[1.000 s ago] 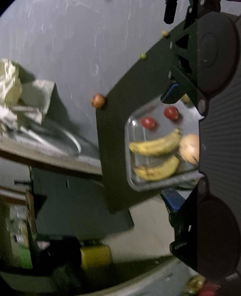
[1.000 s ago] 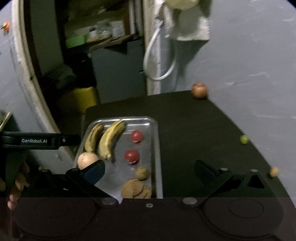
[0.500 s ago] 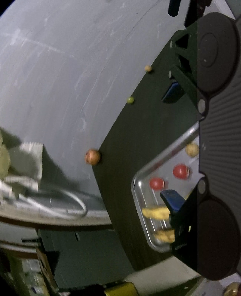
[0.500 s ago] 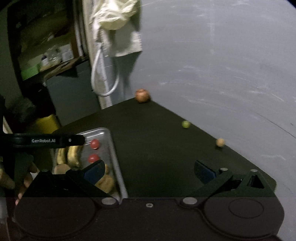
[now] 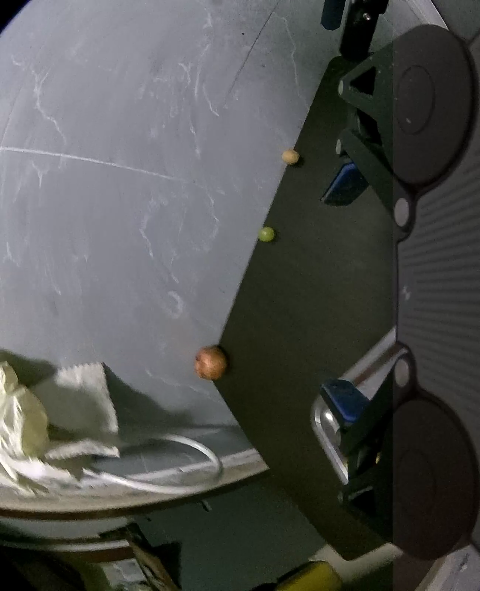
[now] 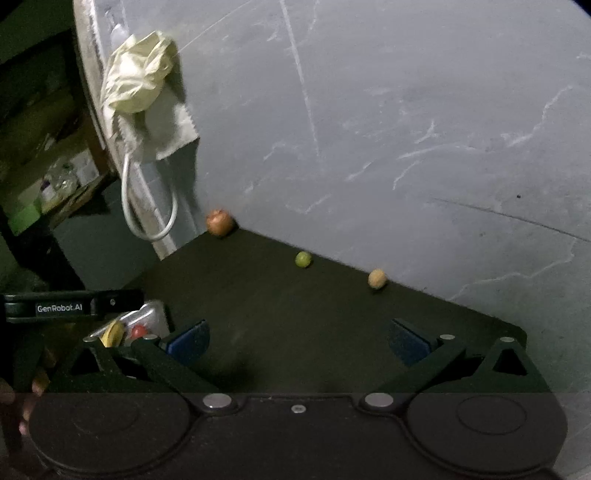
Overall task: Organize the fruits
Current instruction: 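Lift both open tools from the tray toward the last loose grape and brown fruit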
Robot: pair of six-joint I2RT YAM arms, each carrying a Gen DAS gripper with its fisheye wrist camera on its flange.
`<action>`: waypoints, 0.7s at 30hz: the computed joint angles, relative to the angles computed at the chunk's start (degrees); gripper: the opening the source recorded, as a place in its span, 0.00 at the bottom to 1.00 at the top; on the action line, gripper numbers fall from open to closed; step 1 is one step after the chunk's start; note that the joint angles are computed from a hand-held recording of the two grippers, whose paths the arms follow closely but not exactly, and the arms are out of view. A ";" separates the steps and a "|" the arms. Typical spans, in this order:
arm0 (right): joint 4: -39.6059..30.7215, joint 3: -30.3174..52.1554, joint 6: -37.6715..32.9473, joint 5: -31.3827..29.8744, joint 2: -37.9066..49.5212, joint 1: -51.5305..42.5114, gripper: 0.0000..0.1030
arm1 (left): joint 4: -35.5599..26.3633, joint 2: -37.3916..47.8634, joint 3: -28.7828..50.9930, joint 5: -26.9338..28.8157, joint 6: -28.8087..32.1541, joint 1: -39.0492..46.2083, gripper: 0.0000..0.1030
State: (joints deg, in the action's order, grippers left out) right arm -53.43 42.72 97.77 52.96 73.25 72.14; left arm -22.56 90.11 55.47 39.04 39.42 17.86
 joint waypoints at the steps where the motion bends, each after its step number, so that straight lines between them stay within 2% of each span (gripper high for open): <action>1: -0.05 -0.14 -0.33 0.08 -0.11 -0.72 0.99 | 0.41 0.76 0.83 -0.45 -0.63 -1.21 0.99; 6: 3.35 -1.18 -4.37 -0.87 0.23 -8.49 0.99 | 3.89 8.03 6.18 -2.16 -3.26 -7.92 0.99; 12: 12.35 -1.45 -11.86 -2.64 5.92 -20.63 0.99 | 3.18 23.49 20.50 -1.70 -4.56 -15.13 0.99; 16: 23.47 -2.26 -19.83 -3.89 11.91 -28.12 0.96 | 2.91 33.43 29.93 -2.21 -5.42 -18.63 0.98; 21: 34.05 -1.52 -27.60 -5.06 21.35 -34.46 0.85 | 2.63 42.92 38.46 -1.73 -5.13 -21.45 0.85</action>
State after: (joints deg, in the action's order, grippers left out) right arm -19.38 41.21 70.16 47.90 94.60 37.67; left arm -19.93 133.04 93.92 37.31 34.29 -3.60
